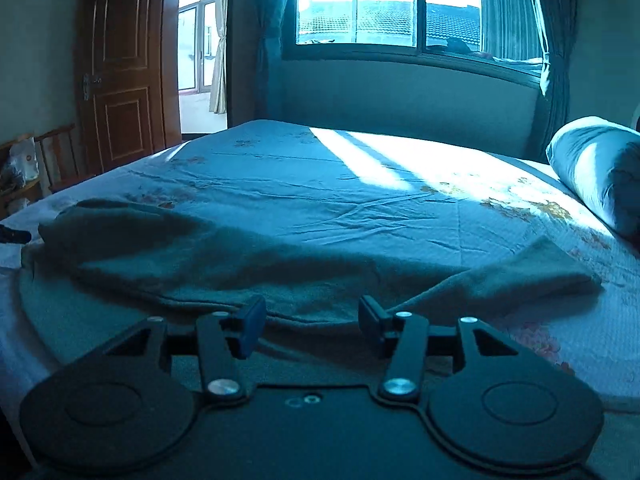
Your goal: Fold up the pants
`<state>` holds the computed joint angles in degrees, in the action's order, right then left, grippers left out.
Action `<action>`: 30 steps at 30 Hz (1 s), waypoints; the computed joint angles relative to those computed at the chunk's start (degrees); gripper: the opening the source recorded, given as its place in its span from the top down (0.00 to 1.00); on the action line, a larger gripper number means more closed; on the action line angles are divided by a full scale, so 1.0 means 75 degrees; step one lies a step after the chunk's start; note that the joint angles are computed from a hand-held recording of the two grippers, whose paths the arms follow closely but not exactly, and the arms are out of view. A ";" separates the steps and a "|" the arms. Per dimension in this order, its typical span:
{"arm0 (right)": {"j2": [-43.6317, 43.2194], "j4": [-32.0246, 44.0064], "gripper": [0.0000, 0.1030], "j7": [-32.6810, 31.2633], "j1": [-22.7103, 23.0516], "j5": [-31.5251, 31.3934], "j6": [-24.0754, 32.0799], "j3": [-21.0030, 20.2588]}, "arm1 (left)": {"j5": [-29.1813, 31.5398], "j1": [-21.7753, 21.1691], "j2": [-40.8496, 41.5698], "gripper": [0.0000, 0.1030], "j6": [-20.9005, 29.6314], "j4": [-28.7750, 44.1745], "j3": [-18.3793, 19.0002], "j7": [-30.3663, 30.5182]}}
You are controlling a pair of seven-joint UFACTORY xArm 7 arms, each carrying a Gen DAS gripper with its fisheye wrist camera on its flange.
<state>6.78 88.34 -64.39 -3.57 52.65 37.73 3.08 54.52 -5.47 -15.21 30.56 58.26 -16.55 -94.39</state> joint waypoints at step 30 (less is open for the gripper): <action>0.3220 0.3181 0.74 0.7491 -0.0748 -0.1140 0.0673 0.0643 | 0.1218 -0.1420 0.2136 0.66 -0.0923 0.1383 0.1407 -0.4964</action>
<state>30.93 112.19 -8.21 -9.17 44.09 42.78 7.90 63.66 -16.13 0.81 23.64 68.63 -6.00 -131.62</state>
